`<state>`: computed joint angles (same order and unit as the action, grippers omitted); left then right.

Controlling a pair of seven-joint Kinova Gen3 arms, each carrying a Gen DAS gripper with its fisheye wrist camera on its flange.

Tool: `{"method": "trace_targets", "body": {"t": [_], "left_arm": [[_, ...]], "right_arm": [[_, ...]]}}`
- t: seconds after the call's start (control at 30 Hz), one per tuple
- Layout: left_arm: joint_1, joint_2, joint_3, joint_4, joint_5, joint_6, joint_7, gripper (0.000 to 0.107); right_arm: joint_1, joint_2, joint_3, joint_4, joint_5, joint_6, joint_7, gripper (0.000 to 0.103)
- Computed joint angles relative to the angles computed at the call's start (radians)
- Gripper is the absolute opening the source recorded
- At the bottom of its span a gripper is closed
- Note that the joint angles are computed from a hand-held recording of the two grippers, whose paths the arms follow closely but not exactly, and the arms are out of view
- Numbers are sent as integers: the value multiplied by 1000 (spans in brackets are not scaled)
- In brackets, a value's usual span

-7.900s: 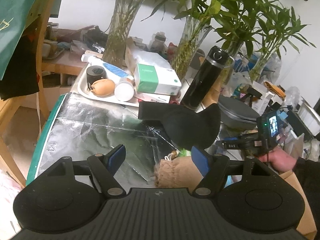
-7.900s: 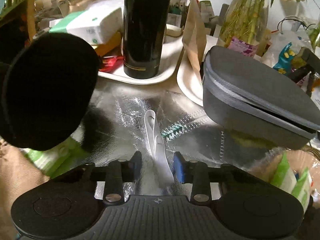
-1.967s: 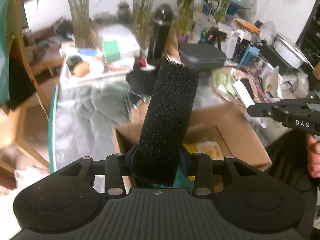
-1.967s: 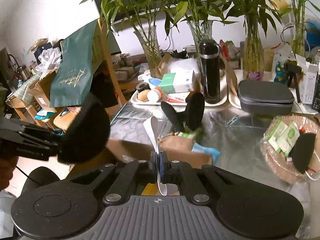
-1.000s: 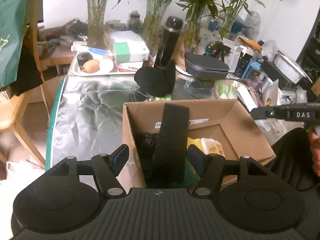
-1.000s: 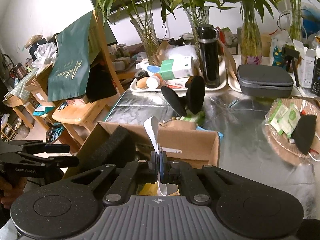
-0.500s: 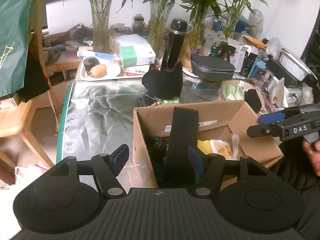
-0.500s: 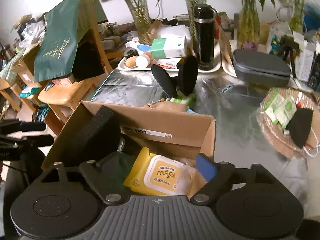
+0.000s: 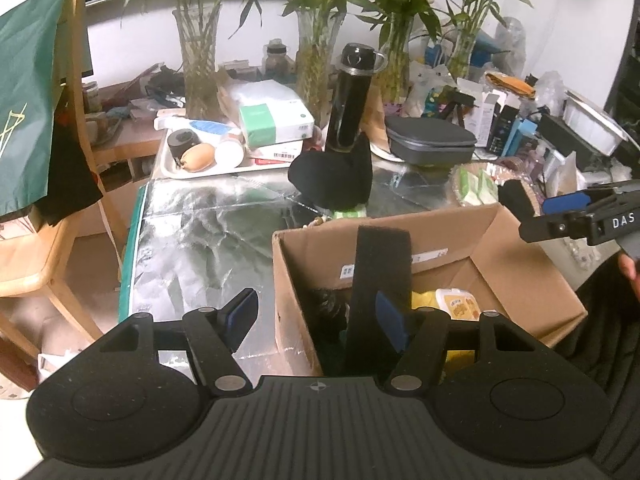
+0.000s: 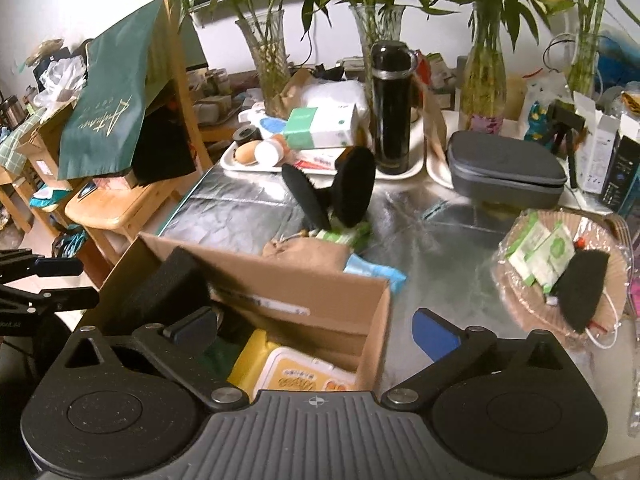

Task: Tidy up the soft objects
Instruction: 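Move both tools back from the box toward the items on the foil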

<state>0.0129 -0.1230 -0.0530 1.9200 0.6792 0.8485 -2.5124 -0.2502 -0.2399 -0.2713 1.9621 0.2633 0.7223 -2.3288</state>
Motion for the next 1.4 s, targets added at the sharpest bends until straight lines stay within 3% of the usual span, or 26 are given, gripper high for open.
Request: {"method": "trace_targets", "body": {"t": [0.47,0.63,0.9,1.07,1.2,1.4], "left_arm": [[-18,87,32,-53,77,-42,-20,64],[-16,107,55,-68,115,-93,-38,64],[-15,151,83,-80,138,-172,-75,64],[-40,185,93,-80,208,-177,-156,64],[-59,212,107,-81,260,-187,-208,64],[-70,258,133,-96,273,-242,-188,64]], "right_arm": [[49,48,-4,2,170,-105,-25,103],[48,87,17,-3,224,-127,-50,103],[60,118,97,34,158,-227,8,103],[89,141,124,68,136,-315,9,103],[100,174,137,46,129,-299,-11,103],[93,222,183,23,51,-316,66,103]]}}
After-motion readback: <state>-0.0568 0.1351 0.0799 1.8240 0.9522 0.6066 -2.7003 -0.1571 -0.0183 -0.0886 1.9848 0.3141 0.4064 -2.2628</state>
